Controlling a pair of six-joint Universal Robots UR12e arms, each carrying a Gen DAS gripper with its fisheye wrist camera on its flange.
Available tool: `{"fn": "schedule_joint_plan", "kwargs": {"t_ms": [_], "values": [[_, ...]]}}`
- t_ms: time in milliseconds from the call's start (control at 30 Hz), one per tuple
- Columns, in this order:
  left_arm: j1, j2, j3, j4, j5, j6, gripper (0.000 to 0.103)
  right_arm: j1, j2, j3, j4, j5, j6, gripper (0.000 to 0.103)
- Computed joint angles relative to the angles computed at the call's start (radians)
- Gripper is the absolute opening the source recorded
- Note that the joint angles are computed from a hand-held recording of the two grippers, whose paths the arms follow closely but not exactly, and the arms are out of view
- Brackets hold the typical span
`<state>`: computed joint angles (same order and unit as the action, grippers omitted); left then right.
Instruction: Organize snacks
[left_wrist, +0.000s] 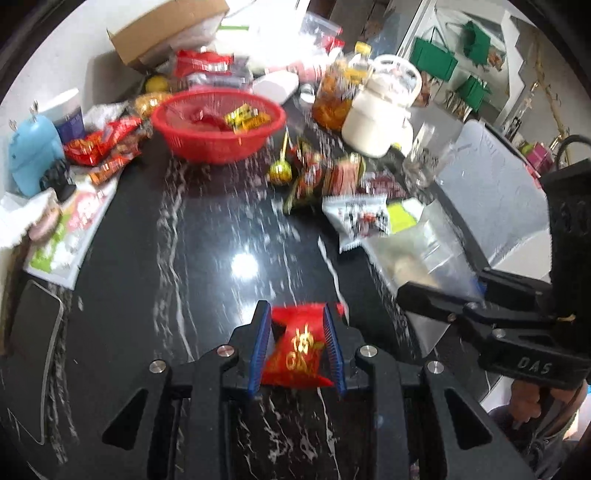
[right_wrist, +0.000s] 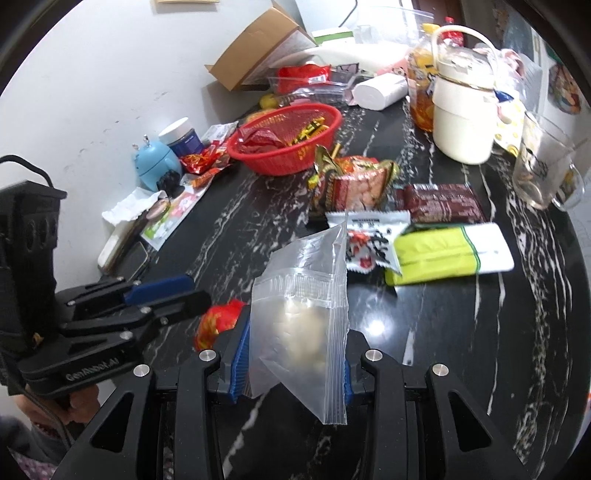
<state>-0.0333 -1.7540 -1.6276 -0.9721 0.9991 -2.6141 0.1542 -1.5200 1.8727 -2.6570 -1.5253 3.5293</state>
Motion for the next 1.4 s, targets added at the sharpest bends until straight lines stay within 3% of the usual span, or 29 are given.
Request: {"fn": "schedule_joint_plan", "kwargs": {"t_ms": [133,200,300,433,633,700,800,1400], "values": [[-0.011,-0.002,0.002,-0.038,0.035,0.013,0.029,-0.002,-0.010,0.015,0.006,-0.002,0.016,0.038],[-0.013,-0.002,0.001,-0.050,0.039,0.014,0.043,-0.003,-0.015,0.022,0.008,-0.004,0.025,0.038],[-0.023,0.000,-0.007,-0.031,0.075,0.014,0.052,-0.006,-0.021,0.033,0.004,-0.003,0.034,0.038],[-0.033,-0.009,0.000,-0.058,0.105,0.012,0.052,-0.008,-0.026,0.041,0.003,-0.006,0.041,0.038],[-0.031,-0.001,-0.034,0.023,0.082,0.004,0.052,-0.010,-0.032,0.052,0.001,-0.009,0.055,0.038],[-0.042,0.010,-0.053,0.071,0.127,0.020,0.038,-0.011,-0.033,0.054,0.003,-0.009,0.059,0.038],[-0.043,0.018,-0.067,0.110,0.131,0.024,0.032,-0.013,-0.033,0.057,0.005,-0.005,0.064,0.038],[-0.012,0.026,-0.041,0.123,0.017,-0.005,0.031,-0.014,-0.025,0.054,-0.012,0.025,0.052,0.038]]}}
